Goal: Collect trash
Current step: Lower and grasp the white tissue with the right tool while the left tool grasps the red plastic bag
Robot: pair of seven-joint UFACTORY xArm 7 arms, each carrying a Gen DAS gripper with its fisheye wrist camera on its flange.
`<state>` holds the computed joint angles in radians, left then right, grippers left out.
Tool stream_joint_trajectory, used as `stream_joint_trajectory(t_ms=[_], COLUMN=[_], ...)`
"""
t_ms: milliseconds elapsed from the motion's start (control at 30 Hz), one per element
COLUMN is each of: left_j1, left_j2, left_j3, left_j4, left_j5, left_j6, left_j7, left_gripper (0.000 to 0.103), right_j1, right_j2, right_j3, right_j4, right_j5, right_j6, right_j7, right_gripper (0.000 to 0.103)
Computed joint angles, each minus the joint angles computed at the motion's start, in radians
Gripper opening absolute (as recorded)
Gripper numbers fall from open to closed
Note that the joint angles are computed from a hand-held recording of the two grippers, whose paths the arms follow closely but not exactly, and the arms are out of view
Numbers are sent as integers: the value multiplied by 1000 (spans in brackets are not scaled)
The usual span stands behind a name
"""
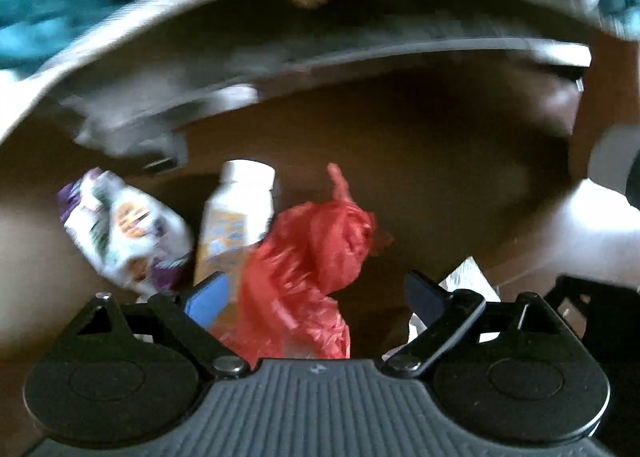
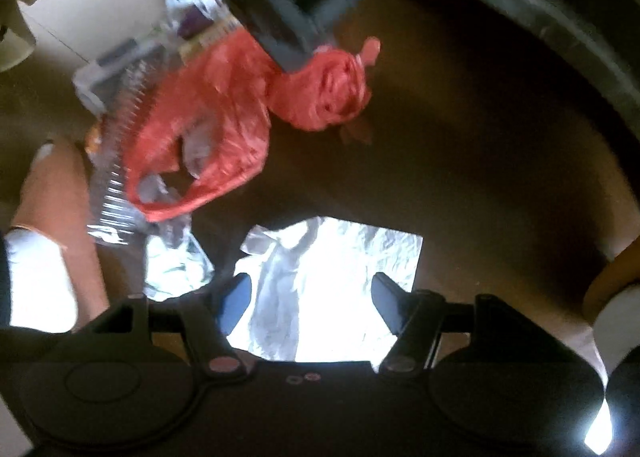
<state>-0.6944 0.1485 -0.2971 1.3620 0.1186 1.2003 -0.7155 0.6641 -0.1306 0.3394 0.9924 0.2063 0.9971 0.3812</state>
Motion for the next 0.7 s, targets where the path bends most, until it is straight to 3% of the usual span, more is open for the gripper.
stream_joint_trajectory(t_ms=[167, 267, 500, 633, 700], left_j1=[-6, -10, -18, -20, -16], left_j2=[63, 91, 136, 152, 155], left_j3=[1, 8, 18, 24, 27], left_j4=[-15, -15, -20, -10, -12], left_j5=[5, -1, -10, -19, -29], left_j6=[-59, -65, -90, -91, -103], left_j7=[63, 76, 89, 83, 76], left_gripper=[95, 81, 77, 61, 59], right_j1=[14, 23, 39, 55, 61], right_j2=[30, 45, 74, 106, 109], right_j3=[11, 15, 21, 33, 34], right_j4=[-33, -55, -80, -49, -45], right_j5=[-26, -40, -75, -141, -156], right_j6=[-56, -88, -120, -104, -106], right_j7=[-43, -69, -79, -80, -77], right_gripper=[65, 64, 64, 64, 57])
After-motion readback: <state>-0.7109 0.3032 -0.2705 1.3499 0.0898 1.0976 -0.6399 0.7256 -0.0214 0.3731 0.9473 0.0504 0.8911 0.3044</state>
